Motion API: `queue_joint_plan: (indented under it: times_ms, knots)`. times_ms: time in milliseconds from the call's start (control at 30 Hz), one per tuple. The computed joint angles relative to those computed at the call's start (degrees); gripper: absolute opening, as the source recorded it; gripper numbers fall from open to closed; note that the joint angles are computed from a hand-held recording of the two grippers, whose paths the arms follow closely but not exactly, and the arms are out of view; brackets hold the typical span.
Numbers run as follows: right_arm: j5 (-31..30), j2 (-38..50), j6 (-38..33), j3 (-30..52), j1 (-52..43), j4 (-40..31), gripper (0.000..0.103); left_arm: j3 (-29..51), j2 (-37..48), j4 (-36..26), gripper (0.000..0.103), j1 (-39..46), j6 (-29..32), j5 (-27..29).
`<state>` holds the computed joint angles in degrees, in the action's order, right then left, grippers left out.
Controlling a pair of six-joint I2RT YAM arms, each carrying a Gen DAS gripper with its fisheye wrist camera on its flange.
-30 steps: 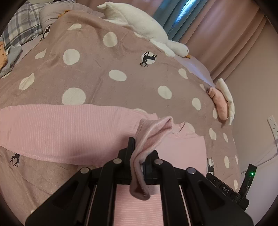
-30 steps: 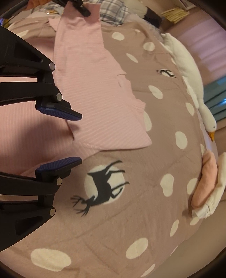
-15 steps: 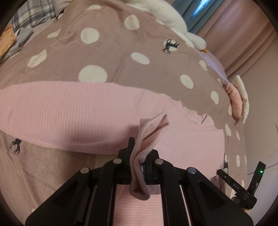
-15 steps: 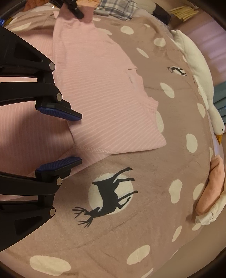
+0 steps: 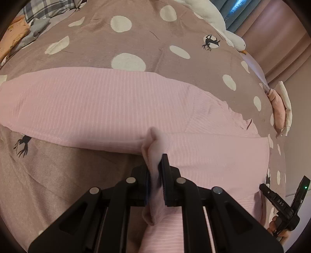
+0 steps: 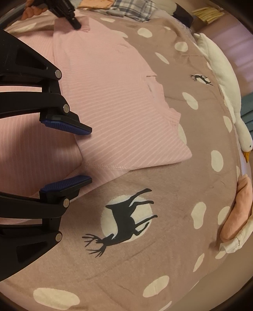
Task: Fold small clothes
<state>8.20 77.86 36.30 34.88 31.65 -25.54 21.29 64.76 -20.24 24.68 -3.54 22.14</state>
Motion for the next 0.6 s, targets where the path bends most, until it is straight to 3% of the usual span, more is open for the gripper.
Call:
queue_joint_plan:
  times_ms: [267,433,600]
  knots:
    - [1.8,2.2,0.2,1.6,1.3,-1.2,0.046,-0.9,-0.5,-0.5,0.018,3.4,2.9,0.6]
    - [2.7,3.2,0.7,2.2,1.8,-1.6,0.046,-2.1,4.0,3.3,0.021,4.6,3.7,1.2]
    - [4.0,4.4,1.2,3.1,2.8,-2.5,0.046,-3.3,3.2,4.8,0.022,4.3,2.7,0.8]
